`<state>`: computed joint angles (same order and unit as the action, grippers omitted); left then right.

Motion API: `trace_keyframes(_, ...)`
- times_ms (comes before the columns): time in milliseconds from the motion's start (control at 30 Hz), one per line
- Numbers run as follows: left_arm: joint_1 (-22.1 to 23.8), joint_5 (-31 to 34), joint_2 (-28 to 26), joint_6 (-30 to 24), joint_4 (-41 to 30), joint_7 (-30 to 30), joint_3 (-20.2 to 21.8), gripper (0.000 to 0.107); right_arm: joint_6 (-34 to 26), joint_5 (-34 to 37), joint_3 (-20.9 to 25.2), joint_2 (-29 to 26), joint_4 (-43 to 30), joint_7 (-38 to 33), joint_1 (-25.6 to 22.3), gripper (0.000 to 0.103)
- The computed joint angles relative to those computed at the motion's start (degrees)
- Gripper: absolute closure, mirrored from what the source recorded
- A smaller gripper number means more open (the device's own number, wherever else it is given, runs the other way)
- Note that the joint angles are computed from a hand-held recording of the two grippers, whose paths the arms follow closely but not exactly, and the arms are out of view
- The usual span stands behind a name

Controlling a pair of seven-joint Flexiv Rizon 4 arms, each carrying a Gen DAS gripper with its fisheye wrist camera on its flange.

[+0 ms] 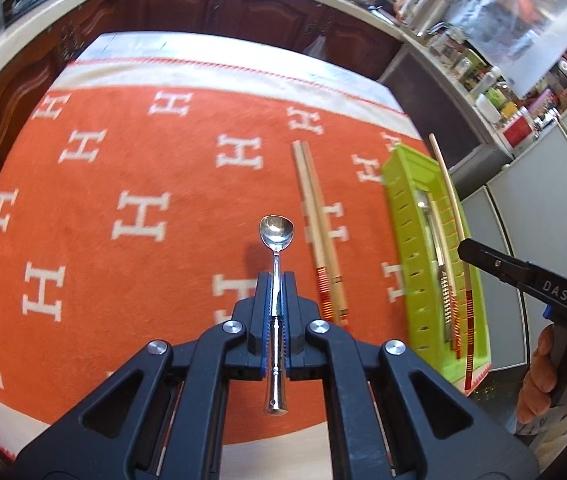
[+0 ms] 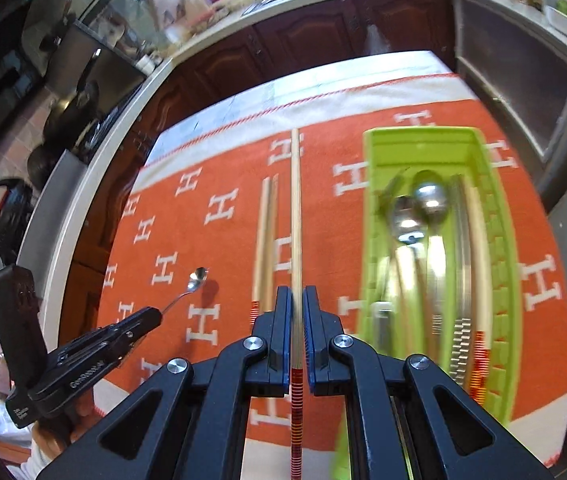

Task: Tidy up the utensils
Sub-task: 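Carry the teaspoon and chopsticks into the green tray and open both tools, then move both tools back from the tray to the remaining chopsticks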

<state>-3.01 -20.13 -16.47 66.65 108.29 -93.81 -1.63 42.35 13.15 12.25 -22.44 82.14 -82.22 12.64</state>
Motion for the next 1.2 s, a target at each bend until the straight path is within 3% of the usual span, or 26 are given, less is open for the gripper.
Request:
trace_keyframes(300, -4.5, 6.3, -3.3, -2.4, -11.8, -3.0, -0.9, 0.104, -0.6, -1.4, -2.8, 1.4, 2.7, -0.7, -4.2, 0.098)
trace_keyframes(567, -9.4, 10.8, -11.3, -8.5, -26.3, -5.4, -1.1, 0.104, -1.6, -2.0, -3.5, -2.6, 0.3, -1.9, -6.3, 0.096)
trace_keyframes(700, -11.3, 12.7, -15.4, -12.9, -32.5, -7.6, -0.5, 0.104, 4.0, -2.9, -4.1, -2.4, 1.5, 1.2, -6.1, 0.069)
trace_keyframes(1000, -14.4, 17.0, -21.9, -18.4, -41.7, -10.6, 0.9, 0.104, 9.4, -3.2, -4.5, 2.1, 6.5, 6.4, -7.9, 0.065)
trace_keyframes(1200, -14.1, 17.4, -19.1, -19.5, -38.2, -8.8, 0.4, 0.098, 11.0, -4.9, -4.8, 6.7, 11.4, 6.6, -8.7, 0.058)
